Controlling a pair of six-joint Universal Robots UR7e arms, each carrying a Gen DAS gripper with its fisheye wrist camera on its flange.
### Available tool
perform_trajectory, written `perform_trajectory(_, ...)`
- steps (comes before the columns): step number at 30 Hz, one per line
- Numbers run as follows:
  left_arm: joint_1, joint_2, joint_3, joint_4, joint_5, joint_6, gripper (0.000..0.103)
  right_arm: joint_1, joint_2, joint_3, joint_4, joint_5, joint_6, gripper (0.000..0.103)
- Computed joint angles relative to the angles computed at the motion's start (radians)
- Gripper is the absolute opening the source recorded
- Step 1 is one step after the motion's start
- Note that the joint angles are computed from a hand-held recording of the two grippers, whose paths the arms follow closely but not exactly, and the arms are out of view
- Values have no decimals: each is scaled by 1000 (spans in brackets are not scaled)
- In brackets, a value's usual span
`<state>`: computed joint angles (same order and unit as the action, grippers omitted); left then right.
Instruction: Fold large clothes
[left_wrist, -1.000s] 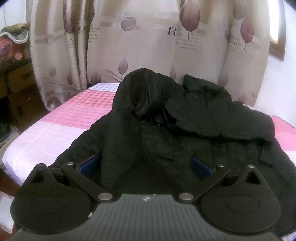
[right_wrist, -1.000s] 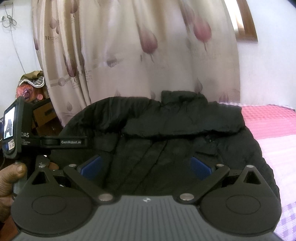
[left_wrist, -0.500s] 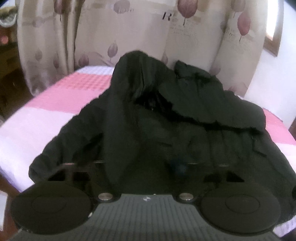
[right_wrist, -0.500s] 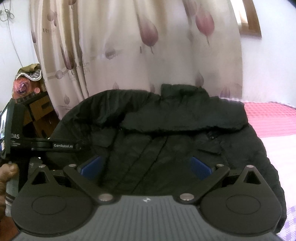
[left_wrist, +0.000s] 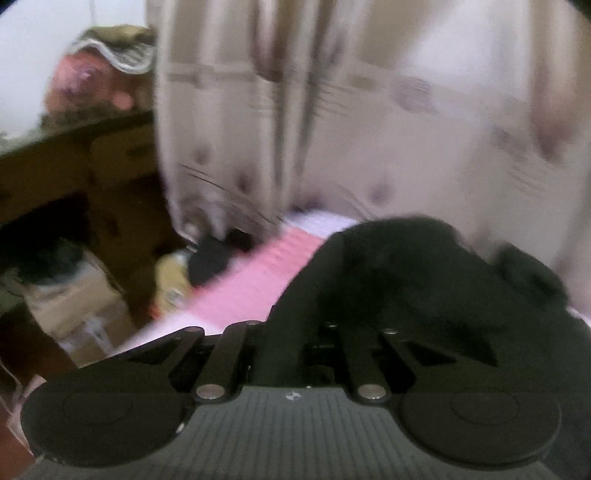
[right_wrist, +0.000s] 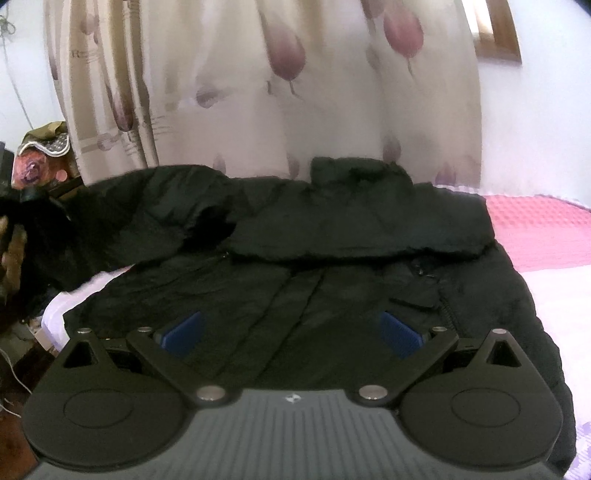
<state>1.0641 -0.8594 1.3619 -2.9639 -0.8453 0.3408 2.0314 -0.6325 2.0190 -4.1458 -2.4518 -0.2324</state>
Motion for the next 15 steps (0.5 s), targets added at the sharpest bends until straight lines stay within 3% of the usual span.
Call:
perform_trajectory(6, 55, 247, -422, 111, 78, 45, 15, -25, -6, -9, 64, 11, 43, 103)
perform_trajectory(9, 66, 367, -577, 75, 163, 134, 42, -35, -8, -20, 95, 20, 38, 103)
perform_trajectory(10, 67, 405, -627, 60, 204, 148, 61, -37, -11, -28, 110, 24, 31, 103)
perform_trajectory(11, 74, 431, -666, 36, 203, 172, 73, -38, -13, -35, 117, 30, 19, 103)
perform_trajectory(14, 77, 412, -594, -130, 154, 235, 94, -46, -12, -71, 121, 60, -58, 103)
perform_trajectory(15, 78, 386, -544, -159, 127, 230, 95, -52, -7, -96, 120, 70, -103, 103)
